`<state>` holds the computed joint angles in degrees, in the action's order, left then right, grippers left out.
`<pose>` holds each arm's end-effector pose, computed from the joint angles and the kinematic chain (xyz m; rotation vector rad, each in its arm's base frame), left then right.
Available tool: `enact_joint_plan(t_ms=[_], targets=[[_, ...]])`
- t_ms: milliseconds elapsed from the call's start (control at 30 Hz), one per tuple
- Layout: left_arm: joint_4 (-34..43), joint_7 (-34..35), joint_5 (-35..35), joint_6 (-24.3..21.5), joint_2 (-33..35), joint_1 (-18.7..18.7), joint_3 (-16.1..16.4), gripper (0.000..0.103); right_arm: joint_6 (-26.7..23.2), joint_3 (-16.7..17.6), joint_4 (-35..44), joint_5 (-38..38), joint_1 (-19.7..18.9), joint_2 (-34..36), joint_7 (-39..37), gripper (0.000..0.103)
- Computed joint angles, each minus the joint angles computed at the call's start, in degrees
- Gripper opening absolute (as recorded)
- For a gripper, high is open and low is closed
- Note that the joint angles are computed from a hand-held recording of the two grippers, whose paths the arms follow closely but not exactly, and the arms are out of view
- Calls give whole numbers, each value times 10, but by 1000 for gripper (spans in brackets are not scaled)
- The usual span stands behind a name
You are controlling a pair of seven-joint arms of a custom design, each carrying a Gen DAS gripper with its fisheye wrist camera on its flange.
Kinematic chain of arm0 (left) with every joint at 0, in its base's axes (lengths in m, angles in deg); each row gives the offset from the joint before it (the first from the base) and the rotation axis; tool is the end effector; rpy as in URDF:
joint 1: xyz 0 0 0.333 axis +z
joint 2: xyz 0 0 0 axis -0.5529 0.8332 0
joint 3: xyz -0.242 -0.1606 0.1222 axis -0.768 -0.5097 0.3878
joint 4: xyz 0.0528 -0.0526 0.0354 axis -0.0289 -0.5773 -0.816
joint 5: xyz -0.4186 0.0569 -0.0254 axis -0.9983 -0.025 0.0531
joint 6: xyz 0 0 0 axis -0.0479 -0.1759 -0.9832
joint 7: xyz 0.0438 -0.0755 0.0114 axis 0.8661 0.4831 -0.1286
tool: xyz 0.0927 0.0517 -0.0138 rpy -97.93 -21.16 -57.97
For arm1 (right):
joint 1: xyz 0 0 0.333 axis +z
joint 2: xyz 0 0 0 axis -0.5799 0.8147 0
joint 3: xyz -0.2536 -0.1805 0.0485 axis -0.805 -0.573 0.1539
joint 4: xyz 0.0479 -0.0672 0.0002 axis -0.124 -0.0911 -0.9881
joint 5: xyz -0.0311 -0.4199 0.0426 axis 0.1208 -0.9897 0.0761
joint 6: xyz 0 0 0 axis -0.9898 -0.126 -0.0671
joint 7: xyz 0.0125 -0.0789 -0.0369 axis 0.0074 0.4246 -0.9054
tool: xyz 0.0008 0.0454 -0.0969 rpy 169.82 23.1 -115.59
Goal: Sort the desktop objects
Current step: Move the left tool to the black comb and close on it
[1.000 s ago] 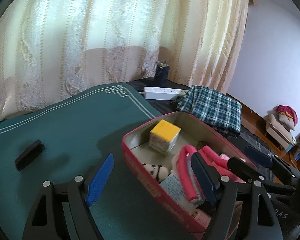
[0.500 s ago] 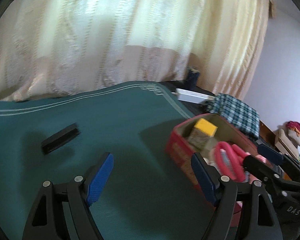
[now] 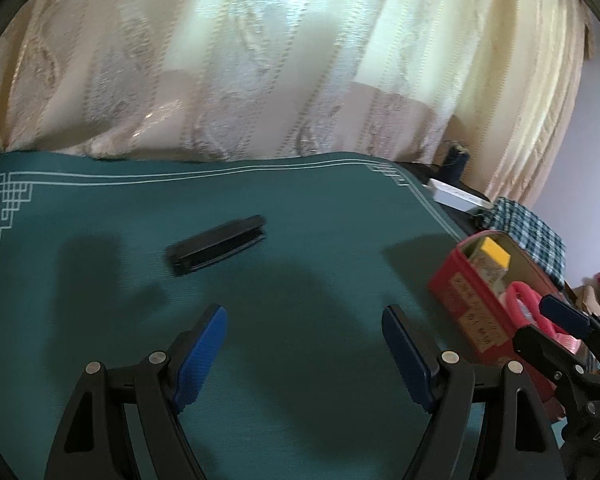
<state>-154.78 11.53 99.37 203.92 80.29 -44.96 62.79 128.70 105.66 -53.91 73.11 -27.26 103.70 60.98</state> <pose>0.5929 -0.1929 0.3531 -1.9065 1.6312 -0.9159 0.6197 0.2689 0.3536 -1.8943 1.2548 -0.5303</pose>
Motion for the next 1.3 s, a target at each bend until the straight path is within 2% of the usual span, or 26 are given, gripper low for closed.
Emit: enact_joint_plan(t_ms=[167, 333, 567, 733, 833, 1000, 1067, 1200, 1267, 1300], targets=[[-6, -16, 6, 10, 3, 9, 10, 81, -17, -13, 20, 3, 24, 14, -9, 79], [-8, -5, -14, 22, 12, 17, 18, 81, -39, -12, 45, 15, 33, 36, -25, 80], [-5, 78, -91, 11, 25, 20, 34, 81, -76, 46, 76, 42, -4, 77, -77, 80], [27, 153, -139, -5, 50, 18, 41, 81, -96, 84, 90, 70, -29, 103, -129, 80], [60, 227, -187, -14, 78, 23, 35, 81, -117, 110, 99, 95, -51, 115, -158, 80], [121, 387, -298, -24, 138, 67, -19, 81, -142, 171, 111, 154, -107, 137, -207, 79], [137, 429, -330, -30, 154, 77, -33, 81, -150, 182, 114, 175, -117, 142, -222, 79], [163, 507, -390, -54, 179, 96, -64, 81, -159, 182, 118, 204, -113, 142, -248, 79], [171, 528, -408, -69, 185, 89, -62, 68, -159, 180, 117, 217, -110, 140, -262, 79], [173, 540, -420, -73, 186, 90, -64, 50, -159, 178, 117, 223, -107, 138, -268, 79]])
